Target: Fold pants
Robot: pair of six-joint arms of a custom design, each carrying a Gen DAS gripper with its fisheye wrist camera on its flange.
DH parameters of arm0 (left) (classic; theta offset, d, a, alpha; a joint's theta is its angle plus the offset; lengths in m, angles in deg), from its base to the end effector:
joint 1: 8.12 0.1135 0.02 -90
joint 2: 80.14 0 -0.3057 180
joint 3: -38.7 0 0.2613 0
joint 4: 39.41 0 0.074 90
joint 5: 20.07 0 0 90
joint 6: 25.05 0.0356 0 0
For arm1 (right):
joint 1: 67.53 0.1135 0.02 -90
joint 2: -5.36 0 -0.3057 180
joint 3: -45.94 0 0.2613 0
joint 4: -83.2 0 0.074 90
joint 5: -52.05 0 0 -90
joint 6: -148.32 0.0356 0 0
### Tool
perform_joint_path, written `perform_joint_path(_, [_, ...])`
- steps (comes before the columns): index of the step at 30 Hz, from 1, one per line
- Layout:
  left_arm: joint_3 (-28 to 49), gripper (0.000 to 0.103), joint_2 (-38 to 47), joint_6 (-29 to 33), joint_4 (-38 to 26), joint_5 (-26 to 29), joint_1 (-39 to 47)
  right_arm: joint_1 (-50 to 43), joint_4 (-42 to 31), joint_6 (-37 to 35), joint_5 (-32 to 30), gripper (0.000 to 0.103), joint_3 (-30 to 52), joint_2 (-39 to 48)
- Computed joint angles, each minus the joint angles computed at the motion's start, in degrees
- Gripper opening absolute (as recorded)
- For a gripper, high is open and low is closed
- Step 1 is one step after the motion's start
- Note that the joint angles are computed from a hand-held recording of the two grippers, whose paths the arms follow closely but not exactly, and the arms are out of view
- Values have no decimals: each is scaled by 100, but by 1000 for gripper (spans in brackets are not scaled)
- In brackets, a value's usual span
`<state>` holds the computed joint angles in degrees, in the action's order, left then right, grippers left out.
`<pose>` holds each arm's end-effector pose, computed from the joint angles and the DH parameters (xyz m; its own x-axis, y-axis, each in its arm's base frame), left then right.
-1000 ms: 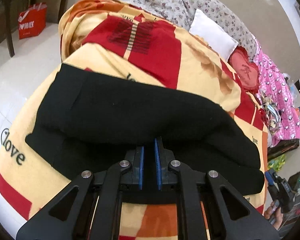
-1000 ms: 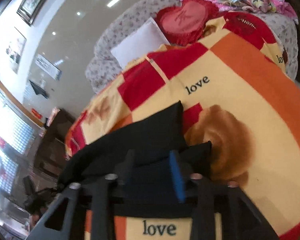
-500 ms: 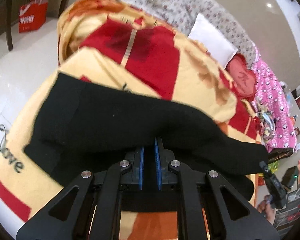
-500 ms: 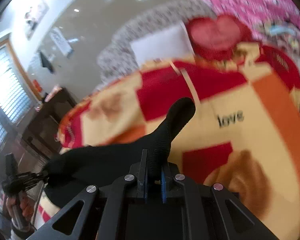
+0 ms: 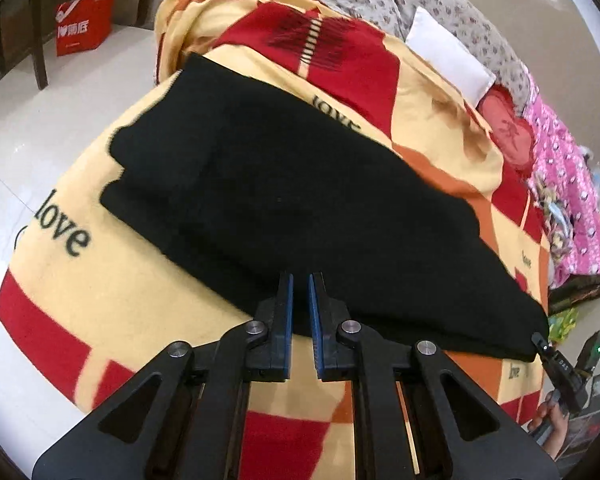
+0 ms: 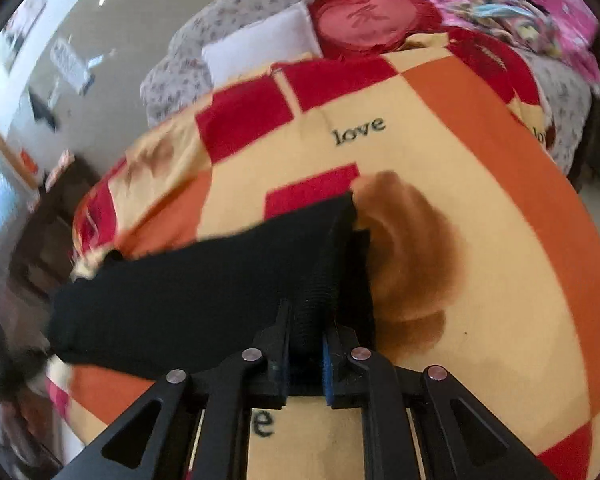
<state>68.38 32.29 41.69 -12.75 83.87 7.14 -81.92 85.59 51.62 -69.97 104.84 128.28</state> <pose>0.2243 0.0523 0.0468 -0.6859 -0.5844 -0.4336 -0.4317 0.8065 -0.4040 0.3438 -0.0687 0.0435 -0.8426 0.1141 -0.5263 -0.1325 0.9034 0.4079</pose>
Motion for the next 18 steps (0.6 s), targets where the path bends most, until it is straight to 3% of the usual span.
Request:
perform_joint_path(2, [-167, 9, -340, 77, 16, -136, 141, -57, 219, 118, 133, 31, -231, -374])
perform_joint_path(3, [-222, 9, -493, 98, -5, -210, 191, -60, 286, 115, 214, 33, -325, -576])
perform_joint_path(6, [-246, 11, -871, 186, -223, -99, 604, 121, 340, 103, -196, 35, -593, -1124])
perform_joint_path(8, [-162, 22, -833, 262, -314, 2, 871, 619, 301, -118, -636, 36, -663, -1265])
perform_joint_path(12, [126, 51, -598, 219, -553, 170, 1266, 1988, 459, -385, -829, 36, -635, -1060])
perform_joint_path(18, [623, 53, -70, 175, -716, 116, 1496, 3985, 917, -736, -8, 36, -232, -372])
